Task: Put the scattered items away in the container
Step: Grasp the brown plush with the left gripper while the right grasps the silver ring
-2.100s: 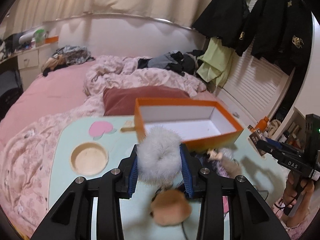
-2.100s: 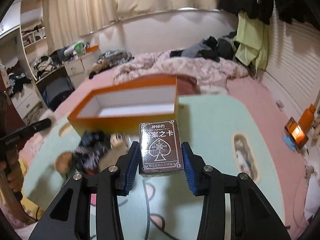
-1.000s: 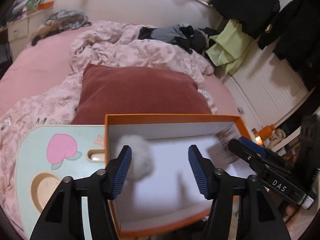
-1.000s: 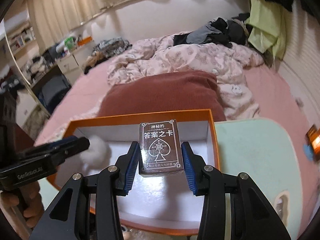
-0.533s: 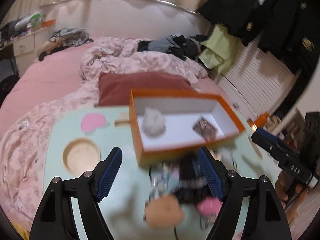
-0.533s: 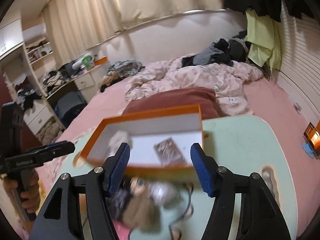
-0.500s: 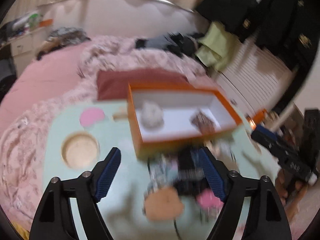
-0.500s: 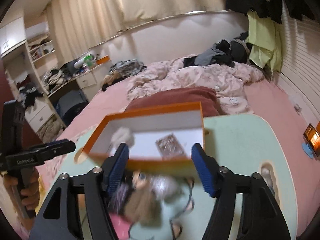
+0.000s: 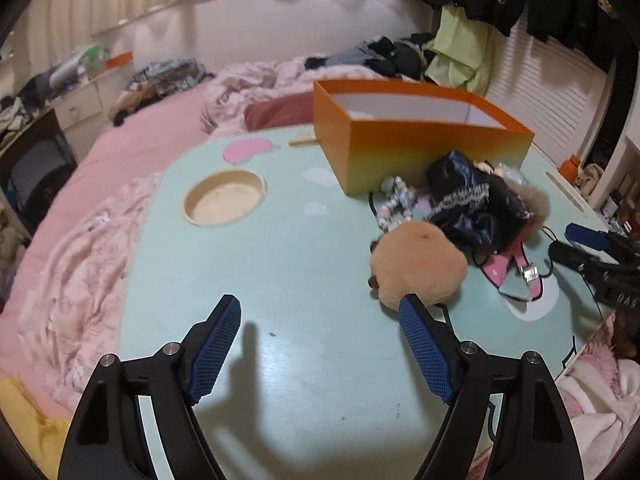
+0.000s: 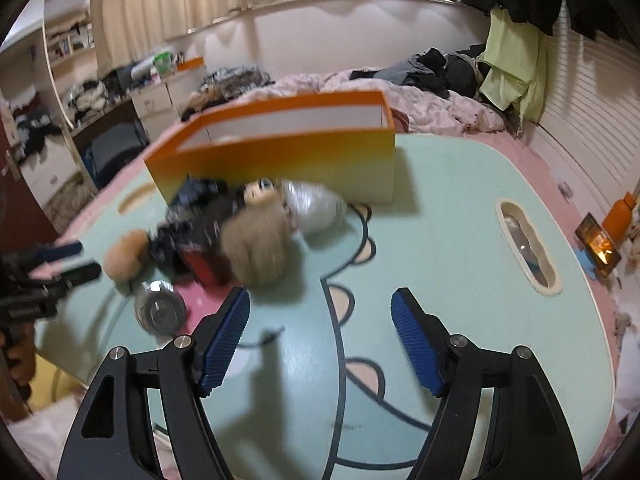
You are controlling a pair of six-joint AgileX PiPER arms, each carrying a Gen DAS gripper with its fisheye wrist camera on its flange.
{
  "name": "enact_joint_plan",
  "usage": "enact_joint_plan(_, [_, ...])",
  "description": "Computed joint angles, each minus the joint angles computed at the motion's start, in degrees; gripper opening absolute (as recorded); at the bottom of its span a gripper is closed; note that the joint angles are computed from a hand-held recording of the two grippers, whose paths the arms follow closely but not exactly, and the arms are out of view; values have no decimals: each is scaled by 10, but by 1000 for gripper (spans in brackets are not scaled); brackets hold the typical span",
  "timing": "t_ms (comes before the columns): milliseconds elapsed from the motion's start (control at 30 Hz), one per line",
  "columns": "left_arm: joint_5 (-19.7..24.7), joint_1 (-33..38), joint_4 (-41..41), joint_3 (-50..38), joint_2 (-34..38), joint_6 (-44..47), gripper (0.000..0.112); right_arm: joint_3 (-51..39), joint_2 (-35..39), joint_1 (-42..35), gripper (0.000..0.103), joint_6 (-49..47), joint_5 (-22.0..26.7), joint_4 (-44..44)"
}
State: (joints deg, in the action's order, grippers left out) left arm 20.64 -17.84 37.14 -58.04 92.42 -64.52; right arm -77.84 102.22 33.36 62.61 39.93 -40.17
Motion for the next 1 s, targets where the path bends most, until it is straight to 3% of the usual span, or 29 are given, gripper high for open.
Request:
enact_joint_plan(100, [15, -7, 13, -7, 16, -14, 85, -8, 15, 13, 81, 11, 23, -25])
enact_joint_plan(167, [27, -11, 29, -9, 21, -37, 99, -14, 22, 20, 87, 11, 39, -35])
enact_joint_plan(300, [20, -2, -10, -7, 20, -6, 102, -10, 27, 23, 100, 23, 43, -49])
enact_joint_plan(667, [23, -5, 2, -7, 24, -26, 103, 5, 21, 28, 102, 32, 34, -66])
enact_joint_plan(867, [81, -23, 62, 3, 15, -154, 103, 23, 10, 41, 102, 77, 22, -105])
enact_joint_plan(933, [66, -12, 55, 11, 9, -147, 103, 35, -5, 52, 102, 92, 2, -141])
enact_joint_plan(1000, [14, 10, 47, 38, -10, -147, 102, 31, -12, 62, 102, 77, -19, -158])
